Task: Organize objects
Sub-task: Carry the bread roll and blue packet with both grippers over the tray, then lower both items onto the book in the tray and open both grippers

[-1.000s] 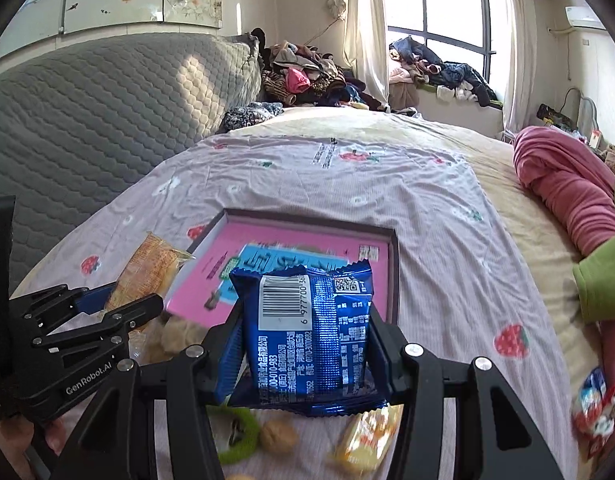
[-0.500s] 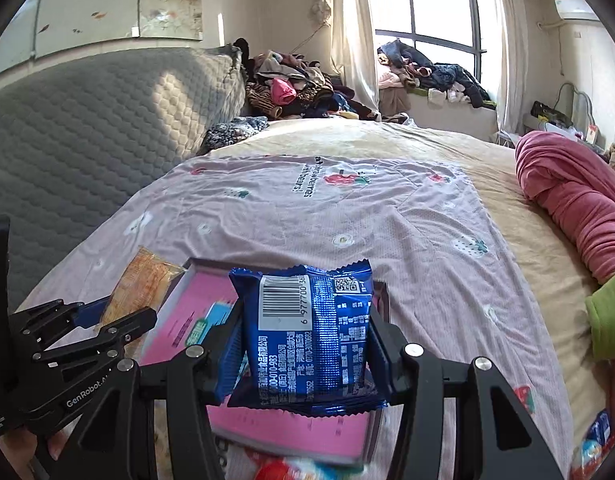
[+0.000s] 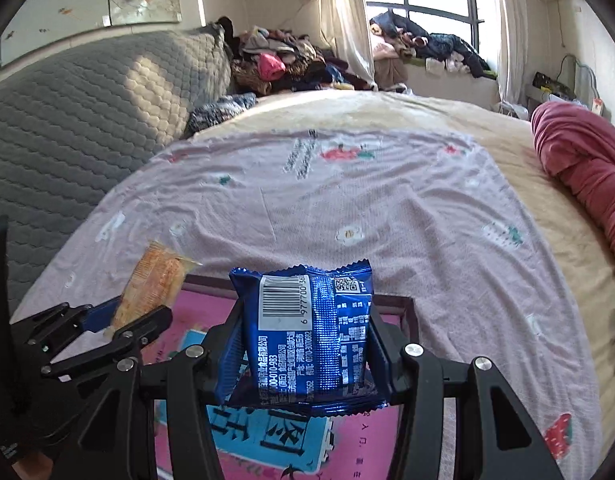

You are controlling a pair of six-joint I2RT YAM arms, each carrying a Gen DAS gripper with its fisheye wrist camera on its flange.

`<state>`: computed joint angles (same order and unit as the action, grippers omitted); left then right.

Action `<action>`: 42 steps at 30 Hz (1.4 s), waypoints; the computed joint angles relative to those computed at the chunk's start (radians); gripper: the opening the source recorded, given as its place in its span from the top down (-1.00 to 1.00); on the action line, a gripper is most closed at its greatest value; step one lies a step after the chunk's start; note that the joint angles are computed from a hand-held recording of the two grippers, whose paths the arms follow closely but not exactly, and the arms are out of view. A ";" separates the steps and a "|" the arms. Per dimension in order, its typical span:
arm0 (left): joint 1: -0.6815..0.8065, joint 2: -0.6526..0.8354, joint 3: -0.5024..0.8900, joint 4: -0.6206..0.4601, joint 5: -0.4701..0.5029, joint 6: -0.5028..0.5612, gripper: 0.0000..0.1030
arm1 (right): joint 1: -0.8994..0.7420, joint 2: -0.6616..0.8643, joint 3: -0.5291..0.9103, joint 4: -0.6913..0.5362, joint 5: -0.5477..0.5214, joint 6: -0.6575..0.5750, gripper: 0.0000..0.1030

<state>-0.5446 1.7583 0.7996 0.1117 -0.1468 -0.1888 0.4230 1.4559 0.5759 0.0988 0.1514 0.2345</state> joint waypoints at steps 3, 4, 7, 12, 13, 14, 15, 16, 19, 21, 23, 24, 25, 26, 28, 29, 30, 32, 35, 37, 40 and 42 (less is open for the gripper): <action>0.008 0.038 0.007 0.022 0.009 -0.003 0.26 | -0.008 0.036 -0.020 0.058 -0.012 -0.021 -0.04; 0.011 0.054 0.012 0.034 0.008 -0.003 0.26 | -0.012 0.055 -0.021 0.074 -0.015 -0.030 -0.04; 0.017 0.085 0.034 0.025 0.018 -0.007 0.26 | -0.019 0.132 0.019 0.072 -0.007 -0.041 -0.04; 0.019 0.116 0.066 0.005 0.018 -0.005 0.26 | -0.032 0.236 0.069 0.069 0.010 -0.046 -0.04; 0.020 0.127 0.075 -0.003 0.022 -0.008 0.26 | -0.041 0.251 0.076 0.064 0.003 -0.044 -0.04; 0.019 0.132 0.078 -0.006 0.023 -0.008 0.26 | -0.047 0.264 0.082 0.060 0.002 -0.042 -0.04; 0.019 0.138 0.080 -0.006 0.023 -0.009 0.26 | -0.052 0.271 0.086 0.056 0.000 -0.041 -0.04; 0.019 0.142 0.081 -0.006 0.024 -0.008 0.26 | -0.057 0.276 0.083 0.062 -0.002 -0.044 -0.04; 0.023 0.158 0.091 -0.020 0.032 -0.006 0.26 | -0.064 0.295 0.094 0.045 -0.005 -0.041 -0.04; 0.023 0.172 0.099 -0.030 0.032 -0.004 0.26 | -0.068 0.309 0.103 0.034 -0.011 -0.042 -0.04; 0.025 0.188 0.104 -0.028 0.034 -0.007 0.26 | -0.071 0.316 0.100 0.038 -0.011 -0.043 -0.04; 0.027 0.194 0.108 -0.030 0.039 -0.007 0.26 | -0.072 0.321 0.101 0.037 -0.013 -0.043 -0.04; 0.029 0.203 0.110 -0.027 0.047 -0.010 0.26 | -0.073 0.326 0.106 0.033 -0.013 -0.041 -0.04; 0.030 0.210 0.117 -0.033 0.051 -0.011 0.26 | -0.074 0.332 0.109 0.029 -0.013 -0.042 -0.04; 0.032 0.223 0.125 -0.037 0.054 -0.012 0.26 | -0.076 0.348 0.119 0.021 -0.011 -0.040 -0.04; 0.031 0.228 0.128 -0.038 0.053 -0.011 0.26 | -0.077 0.356 0.124 0.019 -0.011 -0.039 -0.04; 0.032 0.231 0.131 -0.038 0.053 -0.010 0.26 | -0.079 0.366 0.131 0.015 -0.010 -0.038 -0.04; 0.032 0.240 0.137 -0.038 0.053 -0.011 0.26 | -0.084 0.382 0.139 0.011 -0.014 -0.038 -0.04; 0.029 0.257 0.151 -0.044 0.050 -0.011 0.25 | -0.087 0.384 0.139 0.016 -0.017 -0.037 -0.04; 0.025 0.262 0.152 -0.042 0.039 -0.009 0.20 | -0.092 0.388 0.140 0.019 -0.023 -0.039 -0.04; 0.023 0.262 0.142 -0.025 0.036 -0.009 0.20 | -0.092 0.389 0.137 0.025 -0.026 -0.036 -0.04; 0.022 0.260 0.137 -0.024 0.032 -0.005 0.19 | -0.091 0.387 0.135 0.028 -0.025 -0.036 -0.04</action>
